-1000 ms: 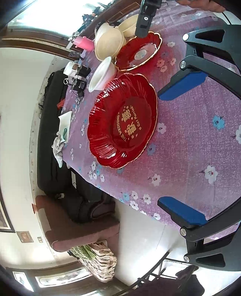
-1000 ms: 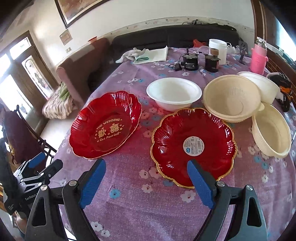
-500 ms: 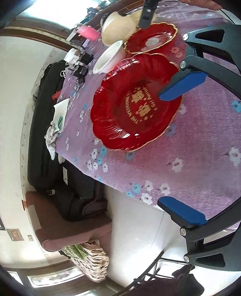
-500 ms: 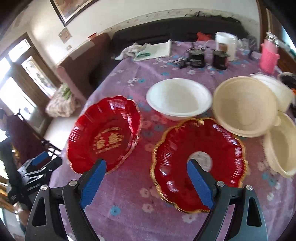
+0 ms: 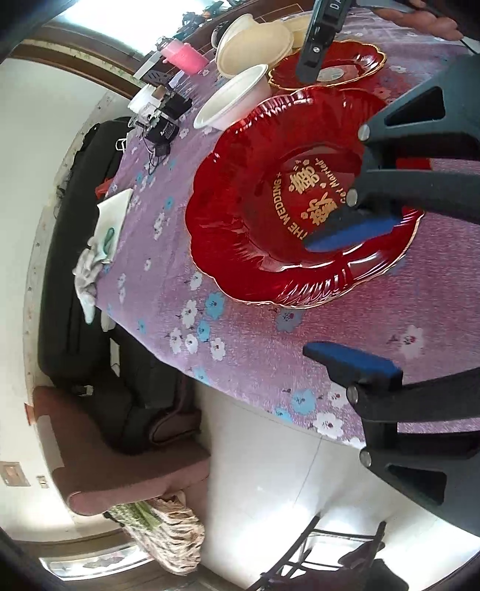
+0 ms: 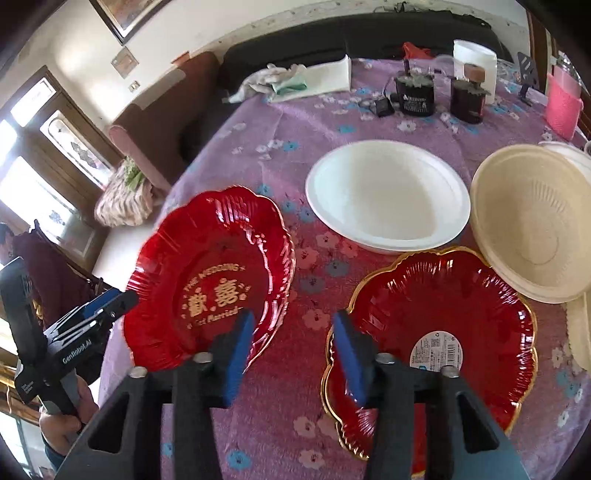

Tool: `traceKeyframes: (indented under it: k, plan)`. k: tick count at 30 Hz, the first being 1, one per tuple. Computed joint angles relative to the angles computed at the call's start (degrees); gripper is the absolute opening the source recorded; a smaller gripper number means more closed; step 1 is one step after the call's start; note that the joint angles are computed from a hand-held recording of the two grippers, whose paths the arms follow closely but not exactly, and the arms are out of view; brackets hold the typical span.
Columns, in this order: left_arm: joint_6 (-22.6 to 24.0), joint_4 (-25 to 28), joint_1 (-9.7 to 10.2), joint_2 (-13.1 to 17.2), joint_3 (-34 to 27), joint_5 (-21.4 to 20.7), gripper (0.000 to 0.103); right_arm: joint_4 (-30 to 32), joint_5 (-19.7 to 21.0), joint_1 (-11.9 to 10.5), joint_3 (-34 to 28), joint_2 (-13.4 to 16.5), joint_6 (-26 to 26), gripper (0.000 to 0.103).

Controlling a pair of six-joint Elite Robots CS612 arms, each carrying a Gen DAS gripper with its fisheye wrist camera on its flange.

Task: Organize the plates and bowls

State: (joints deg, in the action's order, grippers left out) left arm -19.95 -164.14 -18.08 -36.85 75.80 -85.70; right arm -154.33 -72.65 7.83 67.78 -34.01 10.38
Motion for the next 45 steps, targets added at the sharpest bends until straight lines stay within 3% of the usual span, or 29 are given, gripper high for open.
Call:
traceKeyframes:
  k: [4, 9, 15, 18, 45]
  plan:
    - [-0.33, -0.17, 0.38, 0.85, -0.93, -1.09, 0.048, 0.60, 0.50, -0.01, -1.32, 1.06, 0.32, 0.045]
    - [0.43, 0.92, 0.34, 1.78, -2.32, -2.03, 0.020, 1.46, 0.21, 0.30, -2.85, 2.16, -0.41, 0.030]
    - [1.71, 0.42, -0.45, 1.45, -1.62, 0.32, 0.019, 0.39, 1.16, 0.52, -2.70, 2.43, -0.86, 0.013]
    - [1.78, -0.29, -0.71, 0.86, -0.59, 1.22, 0.019, -0.39, -0.23, 0.86, -2.09, 2.12, -1.44, 0.013]
    - [-1.29, -12.86, -2.41, -6.54, 16.84, 3.52, 0.028, -7.50, 5.75, 1.39, 11.47, -4.32, -4.53, 0.015]
